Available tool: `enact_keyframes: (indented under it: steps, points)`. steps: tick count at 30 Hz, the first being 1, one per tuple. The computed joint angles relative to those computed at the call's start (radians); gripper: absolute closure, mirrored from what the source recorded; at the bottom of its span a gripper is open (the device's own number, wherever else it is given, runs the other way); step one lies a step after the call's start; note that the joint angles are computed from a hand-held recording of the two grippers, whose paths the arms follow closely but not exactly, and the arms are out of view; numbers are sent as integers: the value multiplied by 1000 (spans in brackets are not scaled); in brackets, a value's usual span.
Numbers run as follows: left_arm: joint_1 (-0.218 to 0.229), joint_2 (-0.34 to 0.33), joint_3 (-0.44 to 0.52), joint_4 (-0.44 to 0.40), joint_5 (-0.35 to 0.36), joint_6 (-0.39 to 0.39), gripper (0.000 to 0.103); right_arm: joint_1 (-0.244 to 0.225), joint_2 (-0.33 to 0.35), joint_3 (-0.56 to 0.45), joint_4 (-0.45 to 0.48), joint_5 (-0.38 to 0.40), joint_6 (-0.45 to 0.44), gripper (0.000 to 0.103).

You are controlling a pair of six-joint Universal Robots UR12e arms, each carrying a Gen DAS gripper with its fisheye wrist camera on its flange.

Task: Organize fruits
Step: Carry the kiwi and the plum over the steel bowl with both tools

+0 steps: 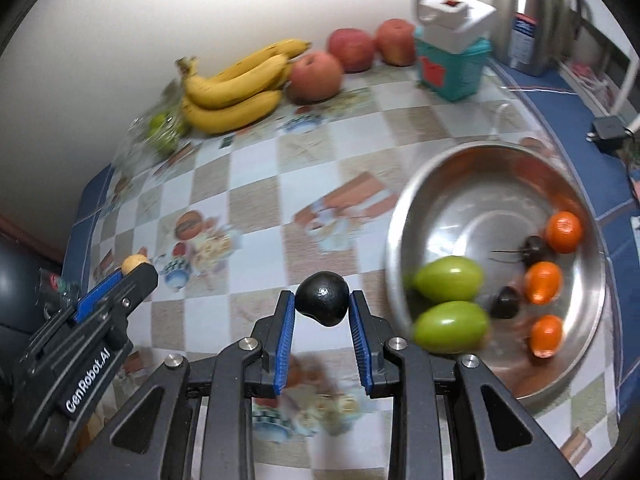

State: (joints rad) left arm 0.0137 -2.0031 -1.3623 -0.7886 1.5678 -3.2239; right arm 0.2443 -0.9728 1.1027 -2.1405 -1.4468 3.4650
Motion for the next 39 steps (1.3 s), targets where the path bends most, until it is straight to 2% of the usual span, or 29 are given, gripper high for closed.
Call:
enact_keyframes:
  steps: [7,22,39]
  points:
    - [-33,-3,11,11,32,20,75,-31,-35,44,-43,-9,30,74]
    - [-84,-38,48,-3,-3,64,75,-78,-53,78,-73,-11,81,74]
    - [-99,-92,90,48,-127,76,75,-121,-49,109,-96,-7,133,74]
